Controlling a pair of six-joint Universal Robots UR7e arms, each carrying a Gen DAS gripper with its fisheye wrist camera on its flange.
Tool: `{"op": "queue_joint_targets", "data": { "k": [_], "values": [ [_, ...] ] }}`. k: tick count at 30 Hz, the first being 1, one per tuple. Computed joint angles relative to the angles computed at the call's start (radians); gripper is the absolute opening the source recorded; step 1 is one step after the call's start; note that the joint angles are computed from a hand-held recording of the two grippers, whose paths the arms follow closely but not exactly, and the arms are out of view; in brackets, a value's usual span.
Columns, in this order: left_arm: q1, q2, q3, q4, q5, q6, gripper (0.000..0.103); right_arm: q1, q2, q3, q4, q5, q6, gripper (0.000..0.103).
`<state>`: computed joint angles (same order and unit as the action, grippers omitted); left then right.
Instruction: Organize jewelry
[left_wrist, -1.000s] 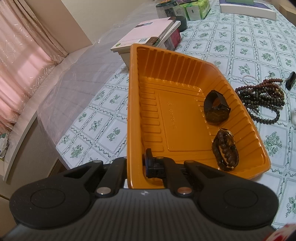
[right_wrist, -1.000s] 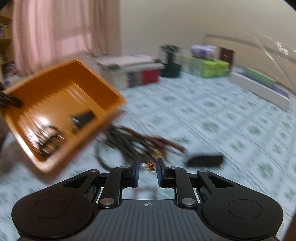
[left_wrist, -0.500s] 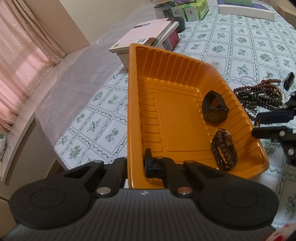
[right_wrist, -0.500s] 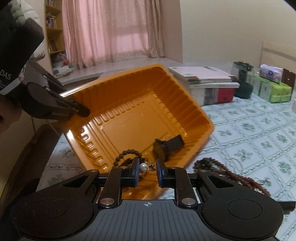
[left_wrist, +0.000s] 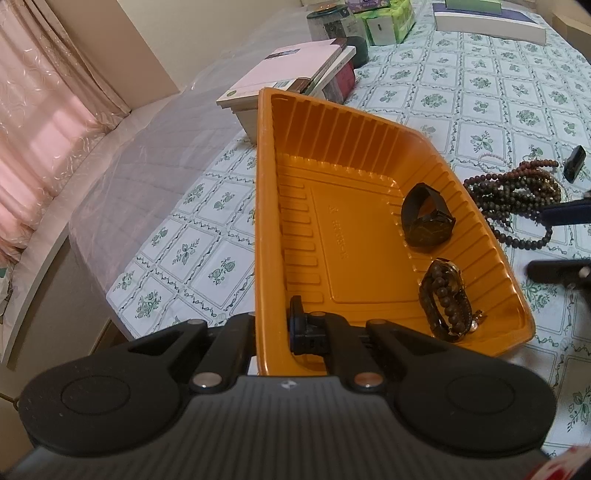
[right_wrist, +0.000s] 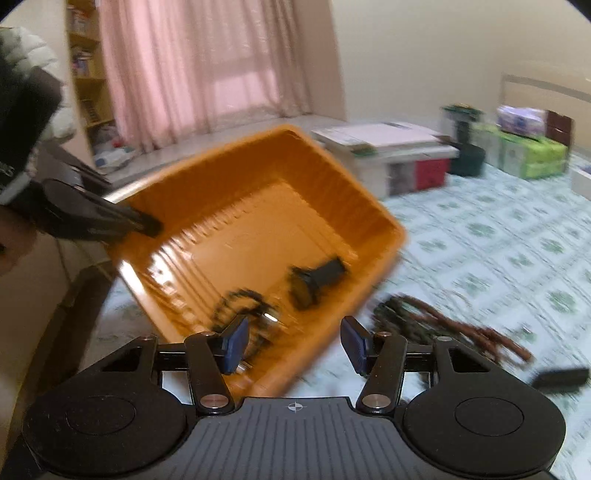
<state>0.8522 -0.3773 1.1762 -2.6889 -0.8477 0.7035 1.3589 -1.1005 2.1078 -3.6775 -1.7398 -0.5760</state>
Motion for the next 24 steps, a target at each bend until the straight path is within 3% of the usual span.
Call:
{"op": "queue_joint_targets", "data": {
  "k": [4,11,24],
  "values": [
    [0.002,-0.003,0.001,0.001,-0.009,-0.004,0.003,-0.032,-0.033,0.044,-0.038,-0.079,0.04,0.055],
    [0.009,-0.011,-0.004,0.024,-0.032,-0.025,0.003,-0.096,-0.093,0.099,-0.108,-0.154,0.106,0.055],
    [0.032,-0.029,-0.06,0.158,-0.133,-0.119,0.01,-0.124,-0.125,0.114,-0.162,-0.165,0.143,0.055]
  ]
}}
